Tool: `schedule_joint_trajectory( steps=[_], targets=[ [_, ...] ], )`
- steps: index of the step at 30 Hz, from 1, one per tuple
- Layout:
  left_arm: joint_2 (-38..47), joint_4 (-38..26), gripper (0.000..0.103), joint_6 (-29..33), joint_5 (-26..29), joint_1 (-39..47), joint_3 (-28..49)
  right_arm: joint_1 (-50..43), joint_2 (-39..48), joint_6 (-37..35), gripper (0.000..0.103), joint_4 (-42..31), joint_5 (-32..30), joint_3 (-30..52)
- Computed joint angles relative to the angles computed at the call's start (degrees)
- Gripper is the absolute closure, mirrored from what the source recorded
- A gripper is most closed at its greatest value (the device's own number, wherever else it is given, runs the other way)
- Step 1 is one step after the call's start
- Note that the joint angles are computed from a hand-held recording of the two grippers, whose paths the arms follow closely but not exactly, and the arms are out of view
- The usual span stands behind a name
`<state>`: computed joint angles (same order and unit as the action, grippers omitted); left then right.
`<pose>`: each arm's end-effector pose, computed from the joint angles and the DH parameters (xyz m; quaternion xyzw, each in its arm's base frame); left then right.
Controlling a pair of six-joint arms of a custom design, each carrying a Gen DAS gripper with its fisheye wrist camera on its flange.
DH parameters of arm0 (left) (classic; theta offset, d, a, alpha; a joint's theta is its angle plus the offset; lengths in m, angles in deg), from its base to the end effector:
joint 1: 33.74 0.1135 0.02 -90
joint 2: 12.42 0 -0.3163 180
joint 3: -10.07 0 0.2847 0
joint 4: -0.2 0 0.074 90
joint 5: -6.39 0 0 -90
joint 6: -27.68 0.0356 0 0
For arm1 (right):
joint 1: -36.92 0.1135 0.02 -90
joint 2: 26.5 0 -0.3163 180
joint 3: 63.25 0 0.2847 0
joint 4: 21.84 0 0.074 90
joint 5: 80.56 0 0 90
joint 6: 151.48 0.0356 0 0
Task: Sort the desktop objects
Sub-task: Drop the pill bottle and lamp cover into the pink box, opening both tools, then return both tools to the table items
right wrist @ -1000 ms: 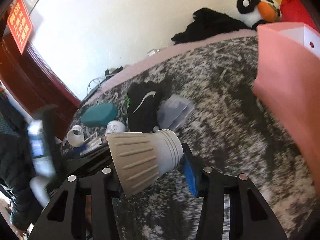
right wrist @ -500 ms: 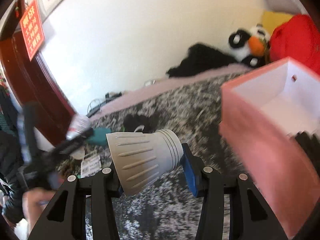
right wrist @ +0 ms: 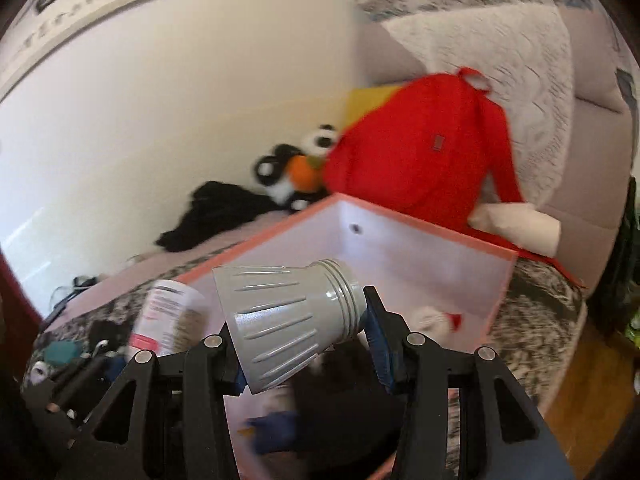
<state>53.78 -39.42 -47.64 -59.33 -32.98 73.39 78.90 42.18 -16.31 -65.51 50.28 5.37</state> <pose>0.2554 -0.0113 0.3167 0.1925 0.8780 -0.1379 0.4160 0.2108 0.1584 0.3381 0.1610 0.8576 0.0214 0.4879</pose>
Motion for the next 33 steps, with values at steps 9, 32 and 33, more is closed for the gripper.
schedule_joint_trajectory(
  steps=[9, 32, 33],
  targets=[
    [-0.17, 6.71, 0.0, -9.4, -10.51, -6.48, -3.89, -6.23, -4.7, 2.89, 0.005, 2.15, -7.42, -2.74],
    [22.31, 7.73, 0.0, 21.02, 8.53, 65.41, 4.63, 23.15, 35.0, -6.78, 0.016, 15.47, -10.42, 23.52],
    [24.95, 9.46, 0.0, 21.04, 8.18, 66.7, 5.83, 23.53, 37.24, -6.84, 0.016, 15.98, -10.76, 24.28]
  ],
)
